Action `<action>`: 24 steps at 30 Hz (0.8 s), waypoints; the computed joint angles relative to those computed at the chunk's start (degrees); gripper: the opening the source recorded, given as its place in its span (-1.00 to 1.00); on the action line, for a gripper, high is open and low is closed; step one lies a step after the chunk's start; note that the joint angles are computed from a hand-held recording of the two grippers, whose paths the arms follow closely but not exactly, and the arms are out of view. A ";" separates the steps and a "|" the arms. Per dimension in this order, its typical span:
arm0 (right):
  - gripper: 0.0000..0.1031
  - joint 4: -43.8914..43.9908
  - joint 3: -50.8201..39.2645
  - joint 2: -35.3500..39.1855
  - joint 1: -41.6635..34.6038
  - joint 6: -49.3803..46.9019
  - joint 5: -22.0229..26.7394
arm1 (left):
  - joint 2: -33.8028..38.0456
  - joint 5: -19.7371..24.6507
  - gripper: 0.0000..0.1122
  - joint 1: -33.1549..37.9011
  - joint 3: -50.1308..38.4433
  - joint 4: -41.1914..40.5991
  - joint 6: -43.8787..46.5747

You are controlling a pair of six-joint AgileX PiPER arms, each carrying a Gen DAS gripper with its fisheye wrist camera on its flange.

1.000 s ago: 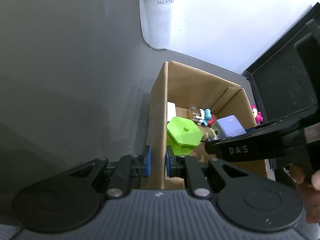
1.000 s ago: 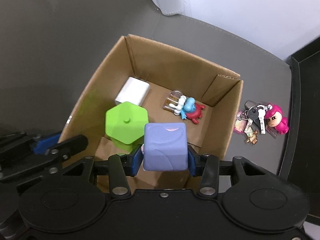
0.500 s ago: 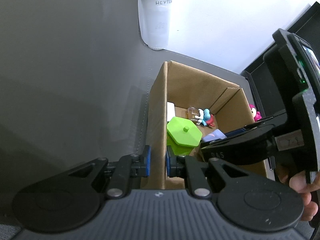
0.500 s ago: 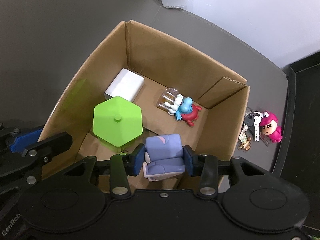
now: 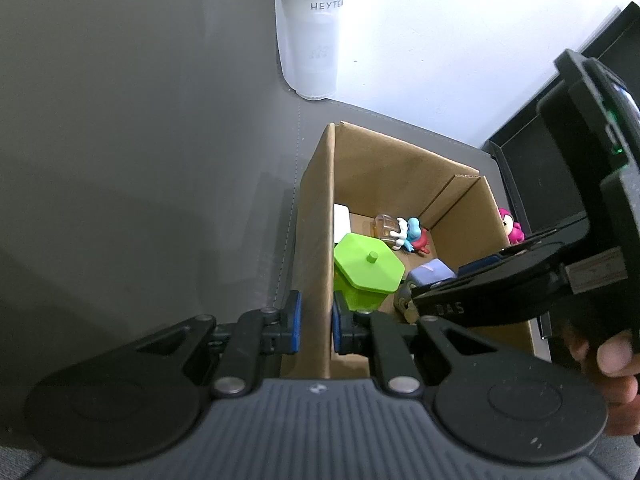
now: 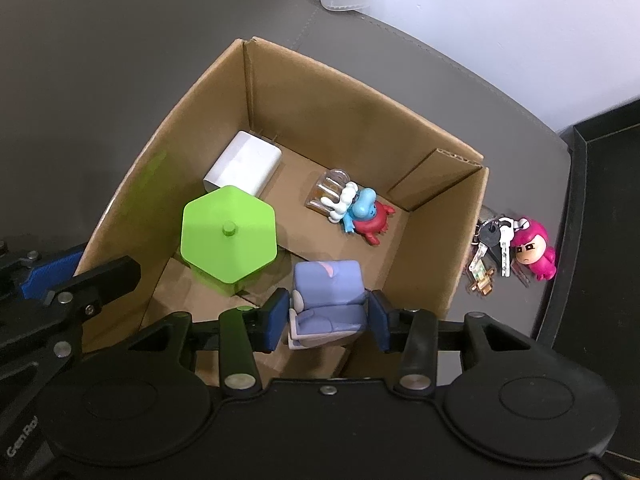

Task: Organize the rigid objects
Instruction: 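Carry the lavender cube with the right gripper and lower it into the box, then open the right gripper to release the lavender cube beside the green cup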

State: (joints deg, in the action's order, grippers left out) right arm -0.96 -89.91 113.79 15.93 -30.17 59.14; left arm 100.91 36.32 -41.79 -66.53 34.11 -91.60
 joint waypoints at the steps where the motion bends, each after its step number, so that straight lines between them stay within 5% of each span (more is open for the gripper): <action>1: -0.15 0.21 -0.04 -0.08 -0.16 -0.25 0.03 | -0.05 -0.20 -0.76 0.13 0.13 -0.09 0.07; 8: -0.62 1.28 -0.31 -0.59 -0.88 1.72 -0.70 | 0.24 0.39 -0.76 -0.45 -0.39 0.45 -0.23; 14: -0.63 2.00 -5.00 1.72 -1.23 5.28 4.05 | -0.12 -0.06 -0.76 -0.38 0.14 0.41 -0.44; 17: -0.62 7.78 -9.67 3.91 -3.88 5.55 10.29 | -0.11 0.13 -0.76 -0.36 -0.02 0.19 -0.24; 24: -0.57 12.26 -7.58 0.17 -7.35 1.53 8.37 | -0.19 0.01 -0.76 -0.38 0.08 0.28 -0.31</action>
